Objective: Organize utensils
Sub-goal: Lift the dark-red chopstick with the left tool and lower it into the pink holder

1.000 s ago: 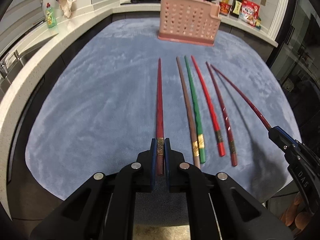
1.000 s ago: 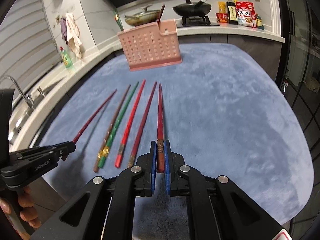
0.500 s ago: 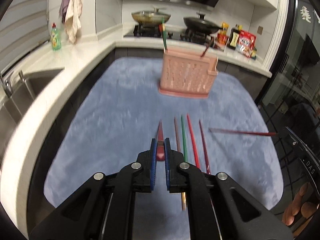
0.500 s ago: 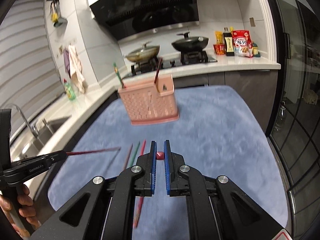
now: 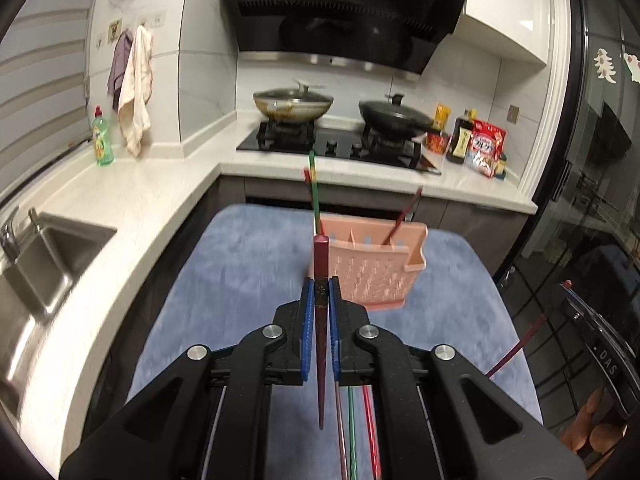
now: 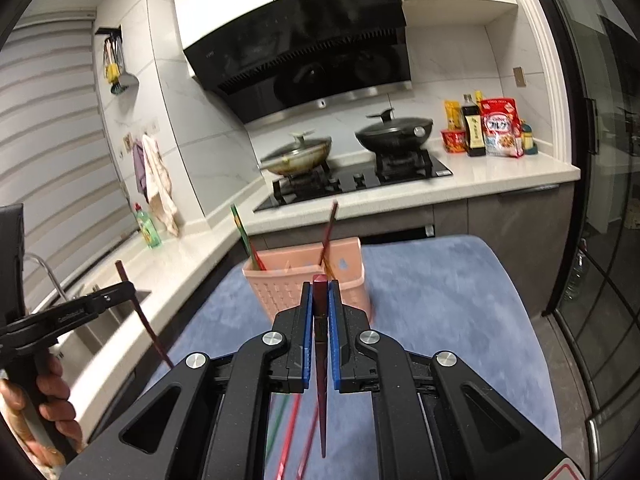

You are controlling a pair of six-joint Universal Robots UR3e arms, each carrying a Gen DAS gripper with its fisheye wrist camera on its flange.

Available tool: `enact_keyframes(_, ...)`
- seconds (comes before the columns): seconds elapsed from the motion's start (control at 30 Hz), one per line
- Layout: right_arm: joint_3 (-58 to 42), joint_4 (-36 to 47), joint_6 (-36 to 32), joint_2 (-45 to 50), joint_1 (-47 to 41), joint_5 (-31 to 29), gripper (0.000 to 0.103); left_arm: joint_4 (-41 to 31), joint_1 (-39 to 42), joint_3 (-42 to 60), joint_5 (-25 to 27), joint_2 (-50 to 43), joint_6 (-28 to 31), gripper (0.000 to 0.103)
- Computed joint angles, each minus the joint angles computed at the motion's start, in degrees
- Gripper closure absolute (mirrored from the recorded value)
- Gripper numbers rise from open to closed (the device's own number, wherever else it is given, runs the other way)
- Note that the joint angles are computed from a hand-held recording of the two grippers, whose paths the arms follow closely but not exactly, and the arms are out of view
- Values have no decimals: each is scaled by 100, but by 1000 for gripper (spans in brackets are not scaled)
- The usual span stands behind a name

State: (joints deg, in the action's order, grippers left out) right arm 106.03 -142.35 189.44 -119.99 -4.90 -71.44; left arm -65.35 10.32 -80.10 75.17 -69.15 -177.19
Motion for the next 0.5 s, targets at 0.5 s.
enact_keyframes(0.5, -3555, -802, 1048, 3087, -34, 562, 96, -673, -518, 5206, 60, -3446, -845, 96)
